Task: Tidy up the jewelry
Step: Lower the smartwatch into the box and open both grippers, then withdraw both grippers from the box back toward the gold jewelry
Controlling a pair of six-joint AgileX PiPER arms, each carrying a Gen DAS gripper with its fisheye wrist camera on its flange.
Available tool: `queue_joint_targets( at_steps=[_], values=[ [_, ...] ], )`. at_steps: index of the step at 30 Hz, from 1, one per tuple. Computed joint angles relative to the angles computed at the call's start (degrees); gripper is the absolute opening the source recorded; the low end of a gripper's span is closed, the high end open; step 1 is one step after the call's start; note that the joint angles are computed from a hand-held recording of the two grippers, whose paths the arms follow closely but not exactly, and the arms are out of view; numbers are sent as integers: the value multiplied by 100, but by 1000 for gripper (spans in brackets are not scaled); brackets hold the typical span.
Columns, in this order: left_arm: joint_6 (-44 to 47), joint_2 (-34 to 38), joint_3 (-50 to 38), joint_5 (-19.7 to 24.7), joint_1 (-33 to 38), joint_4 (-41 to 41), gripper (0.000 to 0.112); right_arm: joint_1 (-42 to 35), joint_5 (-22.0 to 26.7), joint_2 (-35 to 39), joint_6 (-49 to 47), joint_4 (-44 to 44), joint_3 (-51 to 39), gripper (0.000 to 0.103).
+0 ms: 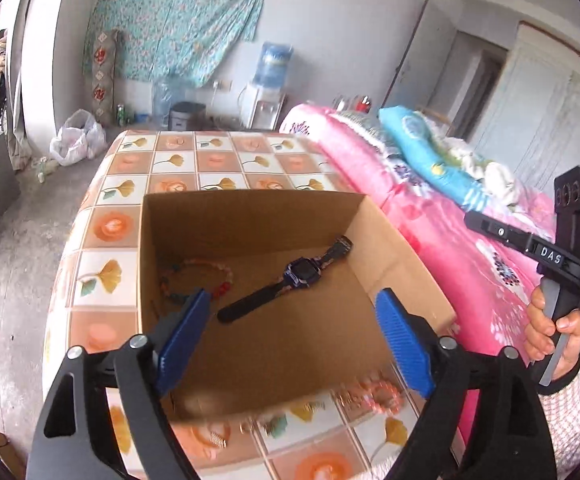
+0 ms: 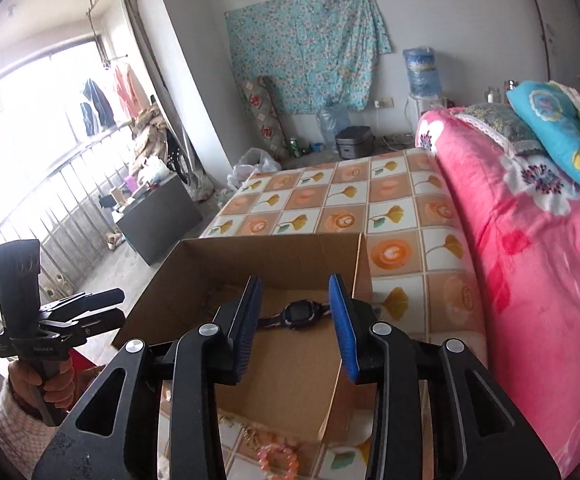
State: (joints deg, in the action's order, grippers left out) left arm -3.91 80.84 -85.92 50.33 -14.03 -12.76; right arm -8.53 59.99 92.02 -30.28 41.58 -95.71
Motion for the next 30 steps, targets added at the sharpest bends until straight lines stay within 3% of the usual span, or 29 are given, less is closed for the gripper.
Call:
queue_joint_targets(
  at_steps=[4, 7, 11, 15, 18, 20, 25, 30],
  values=[
    [-364, -991, 1391, -457, -321, 446, 91, -87, -707, -1321, -378, 62, 1958, 58],
    [-1107, -1328, 2140, -358, -808, 1161, 91, 103, -1263, -2047, -58, -383, 3124, 73],
    [-2718, -1236, 2792, -90, -1806, 2689, 91, 807, -1838, -2502, 975, -1580, 4178, 85],
    [-3531, -1041, 3147, -2, -2399, 3297, 91, 1719, -2056, -2457, 2374, -3031, 4583, 85],
    [-3958, -859, 3220, -65, -2602, 3585, 91, 1832, -2108, -2492, 2361, -2799, 4691, 94],
    [-3932, -766, 3223, -72, -2582, 3563, 91, 1977, -2178, -2544, 2577, -2904, 4697, 95],
    [-4026, -678, 3288, -82, -2562, 3749, 95, 2805, -2374, -2610, 4310, -4712, 4679, 95],
    [-4056, -691, 3349, -176, -2541, 3813, 97, 3474, -2224, -2524, 5823, -6369, 4698, 95]
  ],
)
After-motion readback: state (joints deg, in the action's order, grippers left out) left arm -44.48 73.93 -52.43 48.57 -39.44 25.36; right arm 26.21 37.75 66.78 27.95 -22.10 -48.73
